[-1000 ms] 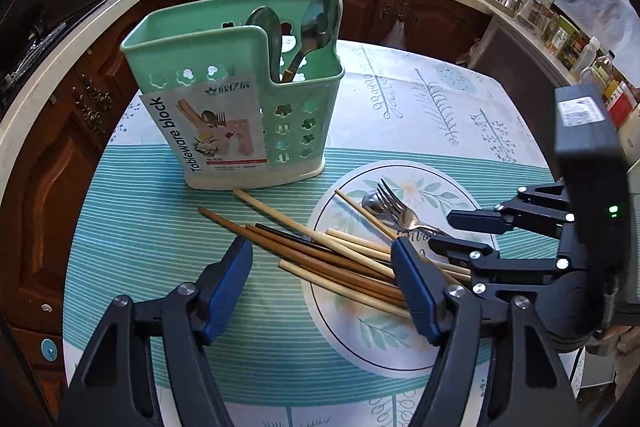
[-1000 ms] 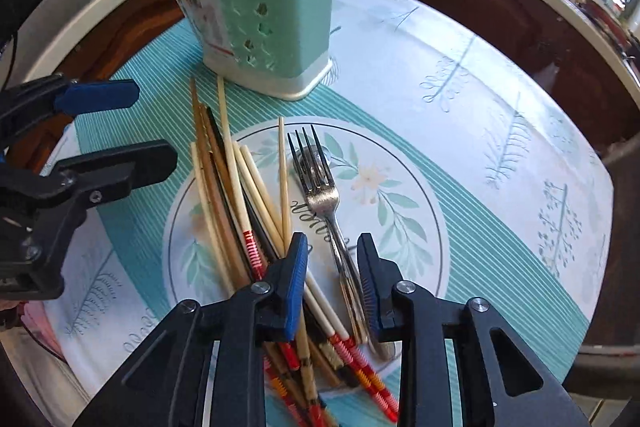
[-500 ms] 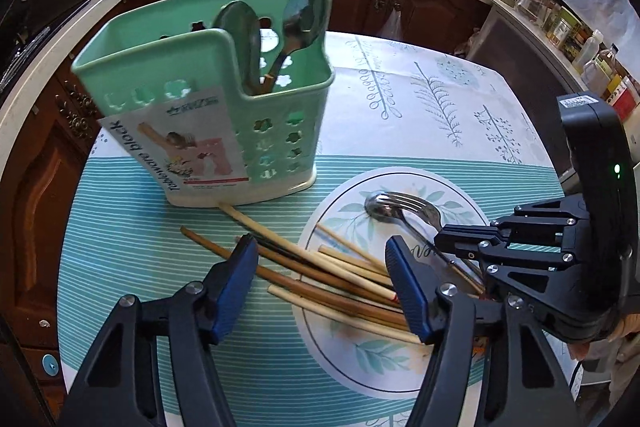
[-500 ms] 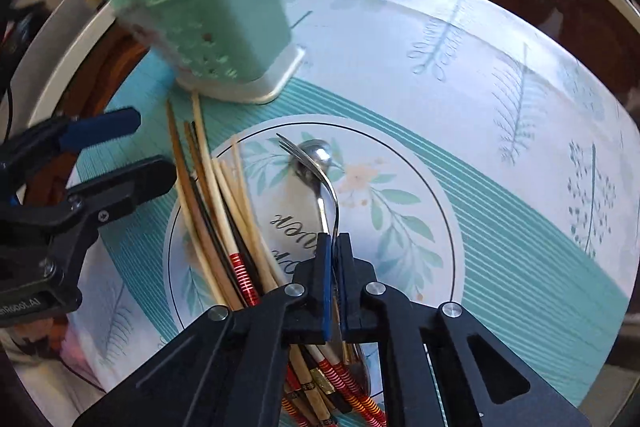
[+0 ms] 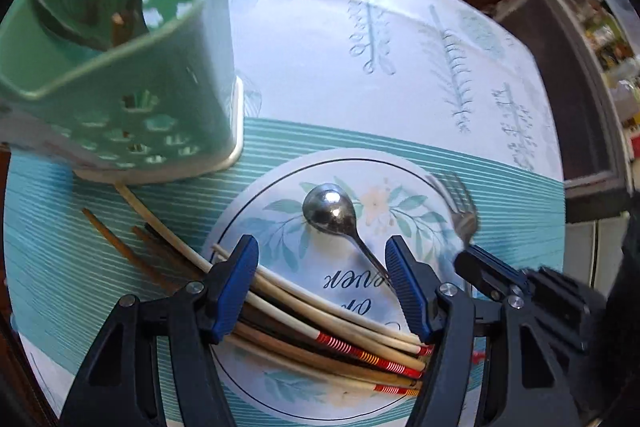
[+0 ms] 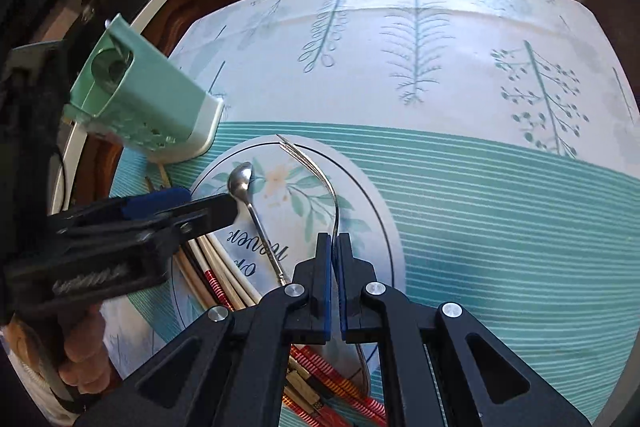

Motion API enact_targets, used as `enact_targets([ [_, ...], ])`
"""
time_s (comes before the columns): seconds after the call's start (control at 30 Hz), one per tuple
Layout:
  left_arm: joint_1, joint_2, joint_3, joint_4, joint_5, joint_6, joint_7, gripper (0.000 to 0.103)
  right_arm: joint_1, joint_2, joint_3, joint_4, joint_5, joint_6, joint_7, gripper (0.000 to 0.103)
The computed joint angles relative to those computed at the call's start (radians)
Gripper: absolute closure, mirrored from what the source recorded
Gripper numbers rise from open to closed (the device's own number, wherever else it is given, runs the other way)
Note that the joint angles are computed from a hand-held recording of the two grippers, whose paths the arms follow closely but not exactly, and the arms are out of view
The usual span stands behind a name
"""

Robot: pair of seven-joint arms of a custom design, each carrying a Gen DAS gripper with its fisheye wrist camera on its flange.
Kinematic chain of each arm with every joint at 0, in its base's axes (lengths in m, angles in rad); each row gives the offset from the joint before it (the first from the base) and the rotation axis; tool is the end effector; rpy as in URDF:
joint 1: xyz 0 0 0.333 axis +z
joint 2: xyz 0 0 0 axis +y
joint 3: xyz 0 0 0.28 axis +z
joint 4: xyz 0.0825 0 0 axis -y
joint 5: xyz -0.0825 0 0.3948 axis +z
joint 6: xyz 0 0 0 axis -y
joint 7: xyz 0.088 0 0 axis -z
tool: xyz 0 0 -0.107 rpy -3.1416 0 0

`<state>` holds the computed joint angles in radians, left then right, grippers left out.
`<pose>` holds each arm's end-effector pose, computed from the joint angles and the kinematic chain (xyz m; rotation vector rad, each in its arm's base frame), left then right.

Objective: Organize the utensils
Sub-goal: 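Grasp the small silver spoon with the left gripper while the right gripper lifts the fork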

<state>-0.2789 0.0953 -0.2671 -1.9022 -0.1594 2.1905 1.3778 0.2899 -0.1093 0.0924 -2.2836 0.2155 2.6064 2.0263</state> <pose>0.5192 -0.3185 0.4300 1.8465 -2.4254 0.3745 0.5098 0.2006 0.4033 -1.6682 2.1105 -0.0346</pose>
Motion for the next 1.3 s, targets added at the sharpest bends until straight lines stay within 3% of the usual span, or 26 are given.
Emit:
enact_targets([
  [0.3, -0.035, 0.063, -0.008, 0.076, 0.121, -0.079, -0.192, 0.04, -0.005, -0.093, -0.006, -0.109, 0.051, 0.071, 0.0, 0.1],
  [0.4, -0.055, 0.089, -0.012, 0.108, 0.188, -0.086, -0.249, 0.052, -0.003, -0.135, -0.017, -0.152, 0.095, 0.083, -0.021, 0.1],
  [0.47, -0.065, 0.104, -0.016, 0.124, 0.22, -0.087, -0.259, 0.057, -0.001, -0.155, -0.022, -0.177, 0.127, 0.093, -0.036, 0.1],
  [0.63, -0.101, 0.145, -0.027, 0.171, 0.308, -0.089, -0.247, 0.06, 0.002, -0.201, -0.032, -0.231, 0.179, 0.11, -0.065, 0.1],
  [0.73, -0.11, 0.16, -0.038, 0.187, 0.308, -0.075, -0.194, 0.079, 0.002, -0.224, -0.038, -0.257, 0.209, 0.12, -0.08, 0.1],
  [0.87, -0.124, 0.179, -0.041, 0.214, 0.312, -0.087, -0.171, 0.081, 0.004, -0.247, -0.044, -0.282, 0.241, 0.128, -0.097, 0.1],
  [1.07, -0.104, 0.132, -0.054, 0.165, 0.22, -0.003, -0.104, 0.098, 0.004, -0.281, -0.04, -0.311, 0.26, 0.135, -0.102, 0.1],
  [1.2, -0.11, 0.056, -0.057, 0.072, 0.217, 0.105, -0.073, 0.099, -0.002, -0.298, -0.021, -0.323, 0.237, 0.152, -0.085, 0.1],
  [1.3, -0.098, -0.014, -0.057, -0.015, 0.148, 0.203, -0.017, 0.1, -0.009, -0.327, -0.004, -0.338, 0.204, 0.162, -0.064, 0.1],
])
